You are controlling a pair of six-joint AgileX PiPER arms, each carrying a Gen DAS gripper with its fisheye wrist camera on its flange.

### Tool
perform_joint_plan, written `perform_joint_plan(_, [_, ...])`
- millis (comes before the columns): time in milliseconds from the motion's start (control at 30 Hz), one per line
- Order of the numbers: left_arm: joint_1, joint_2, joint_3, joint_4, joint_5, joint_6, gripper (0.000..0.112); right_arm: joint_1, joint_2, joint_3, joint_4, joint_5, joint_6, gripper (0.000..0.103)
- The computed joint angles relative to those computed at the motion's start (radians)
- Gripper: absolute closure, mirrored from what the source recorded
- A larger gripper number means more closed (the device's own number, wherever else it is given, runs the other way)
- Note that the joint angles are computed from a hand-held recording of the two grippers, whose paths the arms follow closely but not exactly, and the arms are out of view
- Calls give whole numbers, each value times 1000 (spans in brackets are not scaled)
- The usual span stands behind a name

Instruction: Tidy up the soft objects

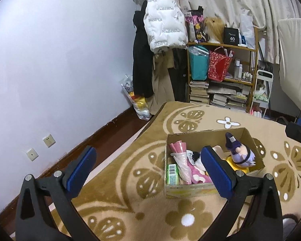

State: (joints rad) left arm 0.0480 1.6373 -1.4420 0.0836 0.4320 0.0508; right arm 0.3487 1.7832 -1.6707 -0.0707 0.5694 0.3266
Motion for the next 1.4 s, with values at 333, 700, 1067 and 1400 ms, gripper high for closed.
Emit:
perform_joint_plan(333, [27, -172, 101, -69, 18, 72, 10, 68, -147, 96, -116, 3, 80, 0])
perform_joint_plan(700, [28, -361, 272, -159, -21, 167, 10, 147, -308, 267, -299, -49, 259, 0])
perform_joint_plan(1067, [-17, -439, 462, -4, -126, 19, 10, 224, -392, 445, -568, -97, 510, 0])
perform_joint_plan(1400, [-12, -402, 508, -39, -164, 61, 10, 201, -391, 551, -556, -178, 553, 0])
